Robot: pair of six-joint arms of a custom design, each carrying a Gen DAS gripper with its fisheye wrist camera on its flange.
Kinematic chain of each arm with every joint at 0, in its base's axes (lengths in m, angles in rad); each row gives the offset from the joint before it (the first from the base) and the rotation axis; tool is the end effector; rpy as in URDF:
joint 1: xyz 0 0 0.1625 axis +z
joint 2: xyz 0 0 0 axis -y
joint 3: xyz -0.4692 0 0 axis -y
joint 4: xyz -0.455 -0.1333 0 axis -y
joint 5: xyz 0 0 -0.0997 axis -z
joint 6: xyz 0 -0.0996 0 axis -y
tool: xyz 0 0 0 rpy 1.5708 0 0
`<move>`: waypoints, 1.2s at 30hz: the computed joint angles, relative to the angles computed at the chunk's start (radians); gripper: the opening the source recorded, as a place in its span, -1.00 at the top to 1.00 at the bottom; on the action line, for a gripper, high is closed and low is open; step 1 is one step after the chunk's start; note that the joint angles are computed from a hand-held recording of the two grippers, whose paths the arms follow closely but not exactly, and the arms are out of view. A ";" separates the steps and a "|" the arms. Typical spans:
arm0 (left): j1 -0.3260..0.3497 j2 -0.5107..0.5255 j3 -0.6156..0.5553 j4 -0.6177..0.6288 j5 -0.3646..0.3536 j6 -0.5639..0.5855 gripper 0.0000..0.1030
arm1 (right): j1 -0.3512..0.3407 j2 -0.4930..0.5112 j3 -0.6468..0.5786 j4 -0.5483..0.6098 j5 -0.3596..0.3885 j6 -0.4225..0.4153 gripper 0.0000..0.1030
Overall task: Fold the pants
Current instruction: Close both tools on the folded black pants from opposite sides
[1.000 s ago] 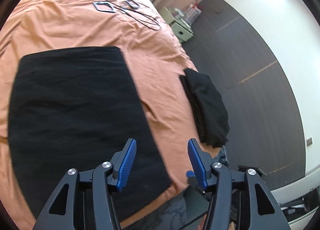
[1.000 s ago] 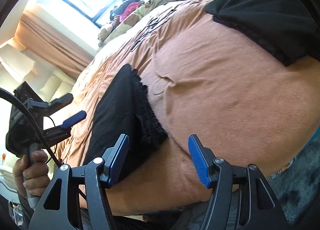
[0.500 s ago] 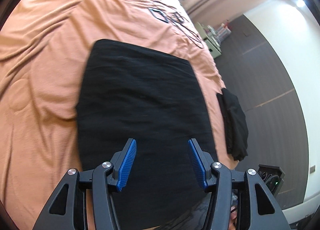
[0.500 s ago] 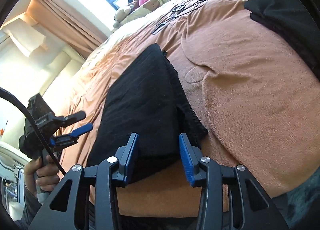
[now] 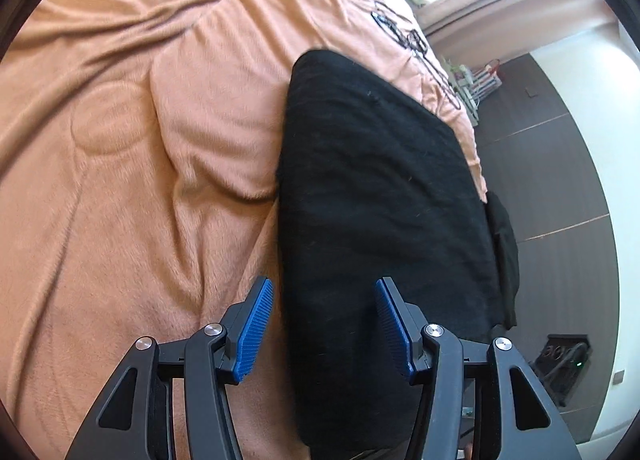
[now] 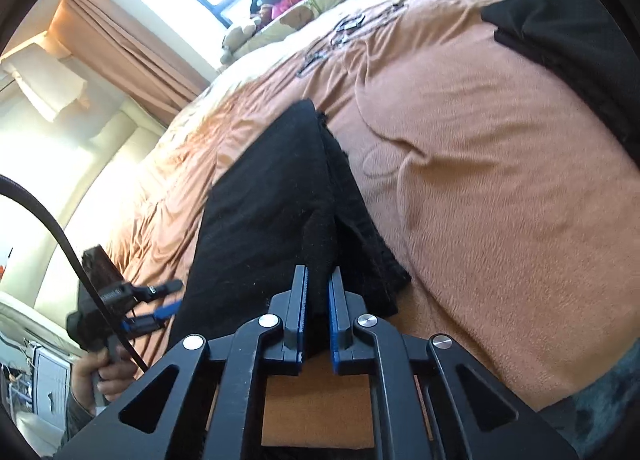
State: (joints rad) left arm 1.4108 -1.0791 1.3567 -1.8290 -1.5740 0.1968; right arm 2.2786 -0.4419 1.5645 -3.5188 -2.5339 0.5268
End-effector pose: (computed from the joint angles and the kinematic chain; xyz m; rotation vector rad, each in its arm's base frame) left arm 0.0107 -0.7684 0.3499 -0.5568 -3.0881 -0.0303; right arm 0.5142 -0.5217 -0.0122 -0.3225 -2.3842 1.5468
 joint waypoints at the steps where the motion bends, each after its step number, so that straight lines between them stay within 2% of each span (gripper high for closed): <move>1: 0.002 0.001 -0.001 0.006 -0.004 -0.001 -0.07 | 0.000 0.001 0.004 -0.023 0.001 -0.004 0.90; 4: 0.005 0.003 0.003 0.021 -0.025 0.002 -0.07 | 0.002 -0.003 0.016 -0.067 -0.006 -0.009 0.91; 7: 0.003 0.002 0.006 0.026 -0.037 0.005 -0.07 | 0.004 -0.006 0.028 -0.054 -0.036 0.000 0.91; 12: 0.006 0.011 0.009 0.044 -0.064 -0.007 -0.07 | -0.031 -0.002 0.060 0.040 -0.043 0.151 0.91; 17: 0.014 0.011 0.015 0.064 -0.095 -0.007 -0.07 | -0.026 -0.004 0.044 0.088 -0.045 0.164 0.88; 20: 0.016 -0.003 0.039 0.047 -0.102 -0.019 -0.07 | -0.028 -0.019 0.055 0.068 -0.021 0.149 0.73; 22: 0.014 -0.013 0.052 0.035 -0.101 -0.018 -0.07 | -0.028 -0.027 0.061 0.069 -0.025 0.143 0.40; 23: 0.015 -0.018 0.057 0.033 -0.102 -0.016 -0.07 | -0.028 -0.030 0.061 0.054 -0.021 0.124 0.06; 24: 0.015 -0.024 0.063 0.031 -0.103 -0.014 -0.07 | -0.028 -0.027 0.058 0.036 -0.022 0.107 -0.18; 26: 0.016 -0.031 0.072 0.027 -0.103 -0.006 -0.07 | -0.034 -0.019 0.055 -0.029 0.011 0.039 -0.21; 27: 0.017 -0.034 0.074 0.025 -0.105 -0.002 -0.07 | -0.042 -0.020 0.057 -0.027 0.038 0.031 -0.21; 30: 0.023 -0.035 0.074 0.025 -0.108 -0.009 -0.07 | -0.064 -0.024 0.053 0.030 0.031 0.042 -0.21; 32: 0.018 -0.039 0.079 0.018 -0.098 -0.005 -0.07 | -0.080 -0.035 0.062 0.086 0.042 0.086 -0.21; 36: 0.015 -0.057 0.095 -0.009 -0.098 0.002 0.24 | -0.104 -0.048 0.078 0.106 0.114 0.109 -0.20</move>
